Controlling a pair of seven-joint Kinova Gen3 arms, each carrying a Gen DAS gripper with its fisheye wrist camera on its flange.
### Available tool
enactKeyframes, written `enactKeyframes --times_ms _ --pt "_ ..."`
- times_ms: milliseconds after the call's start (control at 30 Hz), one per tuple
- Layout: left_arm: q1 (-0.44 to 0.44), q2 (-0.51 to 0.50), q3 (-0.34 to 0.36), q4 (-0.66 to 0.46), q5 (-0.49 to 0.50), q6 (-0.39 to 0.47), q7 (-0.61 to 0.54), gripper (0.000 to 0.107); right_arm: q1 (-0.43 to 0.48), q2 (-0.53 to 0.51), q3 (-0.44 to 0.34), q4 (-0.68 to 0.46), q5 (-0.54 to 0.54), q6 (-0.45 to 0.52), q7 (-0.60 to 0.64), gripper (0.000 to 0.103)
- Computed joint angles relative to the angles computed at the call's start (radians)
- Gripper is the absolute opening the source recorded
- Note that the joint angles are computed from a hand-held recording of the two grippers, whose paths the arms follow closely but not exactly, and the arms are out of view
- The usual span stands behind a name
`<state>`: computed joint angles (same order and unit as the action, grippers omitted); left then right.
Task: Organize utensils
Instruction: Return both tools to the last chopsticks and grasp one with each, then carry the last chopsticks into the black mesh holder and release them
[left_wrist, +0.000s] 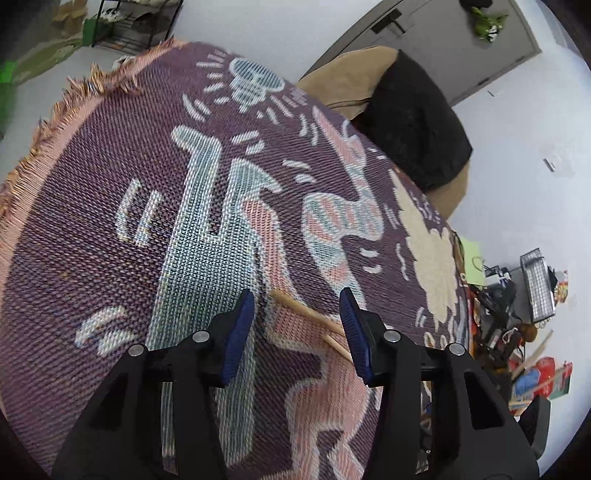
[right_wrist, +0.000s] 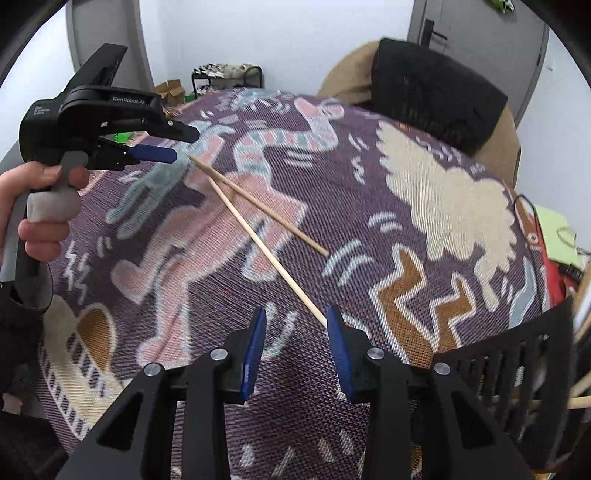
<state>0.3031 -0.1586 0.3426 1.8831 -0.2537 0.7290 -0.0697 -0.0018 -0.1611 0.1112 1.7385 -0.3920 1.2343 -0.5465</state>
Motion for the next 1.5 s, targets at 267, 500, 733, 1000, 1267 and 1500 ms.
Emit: enactKeyframes --times_ms 267,500,733,1000,1267,1500 --pt "0.011 0.042 0.011 -0.021 -0.07 0.018 0.072 0.047 0.011 0.032 -0.007 0.025 -0.006 -0.031 -0.006 0.03" --pt "0.055 0.069 -0.013 -0.049 -0.095 0.066 0.102 0.021 0.016 0.026 -0.012 0.068 -0.016 -0.098 -0.042 0.03" --pt "0.067 0.044 -0.004 -0.044 -0.126 0.06 0.144 0.015 0.032 0.02 0.028 0.09 -0.087 -0.071 0.007 0.013" --pt "0.095 0.025 0.095 -0.156 -0.286 0.18 0.195 0.011 0.078 -0.023 0.111 0.061 -0.205 0.066 0.129 0.005" --pt "0.214 0.084 0.188 -0.363 -0.499 0.392 0.193 0.006 0.128 -0.063 0.22 -0.042 -0.329 0.242 0.196 0.005" --pt "0.375 0.183 0.215 -0.559 -0.665 0.539 0.12 0.006 0.182 -0.049 0.306 -0.166 -0.406 0.392 0.244 0.005"
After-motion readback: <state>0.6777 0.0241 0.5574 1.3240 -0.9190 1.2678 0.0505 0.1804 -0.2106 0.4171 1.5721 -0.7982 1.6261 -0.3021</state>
